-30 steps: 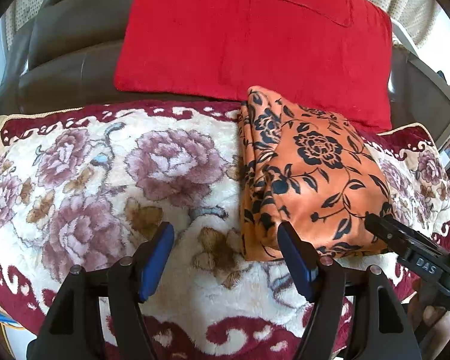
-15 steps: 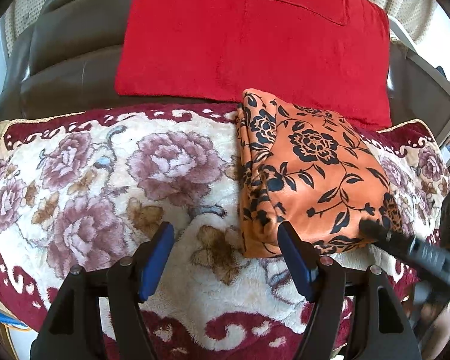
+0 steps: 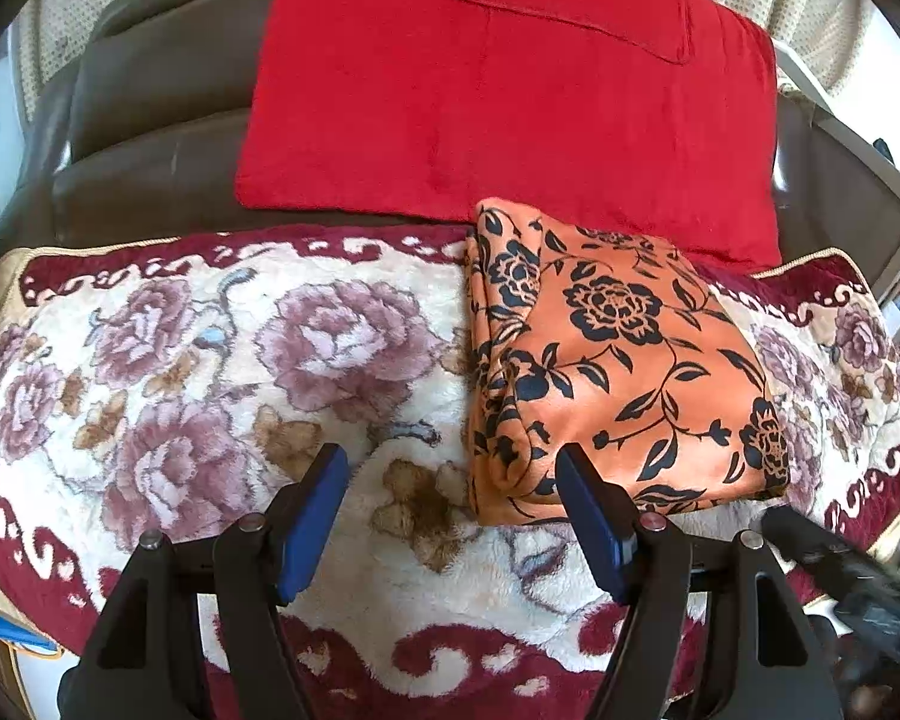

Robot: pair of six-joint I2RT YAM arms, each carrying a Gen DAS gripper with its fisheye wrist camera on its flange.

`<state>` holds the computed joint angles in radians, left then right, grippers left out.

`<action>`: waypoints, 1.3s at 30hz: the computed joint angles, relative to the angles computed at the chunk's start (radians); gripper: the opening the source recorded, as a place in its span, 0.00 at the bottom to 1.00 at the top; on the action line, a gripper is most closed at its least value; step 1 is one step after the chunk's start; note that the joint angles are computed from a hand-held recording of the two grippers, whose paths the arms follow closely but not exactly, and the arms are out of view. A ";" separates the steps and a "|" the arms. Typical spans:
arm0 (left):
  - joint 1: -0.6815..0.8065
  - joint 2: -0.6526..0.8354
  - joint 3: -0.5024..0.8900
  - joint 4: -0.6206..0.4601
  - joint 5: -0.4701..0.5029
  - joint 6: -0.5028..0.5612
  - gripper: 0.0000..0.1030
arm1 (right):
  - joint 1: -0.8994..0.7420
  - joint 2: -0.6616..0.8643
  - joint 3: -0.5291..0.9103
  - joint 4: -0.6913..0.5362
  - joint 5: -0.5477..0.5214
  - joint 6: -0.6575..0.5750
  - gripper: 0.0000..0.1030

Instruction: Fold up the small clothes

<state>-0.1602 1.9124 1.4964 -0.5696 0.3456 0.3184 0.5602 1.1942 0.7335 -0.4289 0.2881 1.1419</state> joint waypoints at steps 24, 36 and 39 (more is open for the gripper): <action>-0.031 -0.237 -0.179 0.145 -0.070 -0.046 1.00 | 0.115 0.236 0.508 -0.563 0.382 -0.044 0.83; -0.062 -0.214 -0.167 0.153 -0.113 -0.079 1.00 | 0.087 0.251 0.519 -0.597 0.362 -0.058 0.83; -0.069 -0.198 -0.155 0.141 -0.122 -0.077 1.00 | 0.084 0.249 0.516 -0.595 0.359 -0.061 0.83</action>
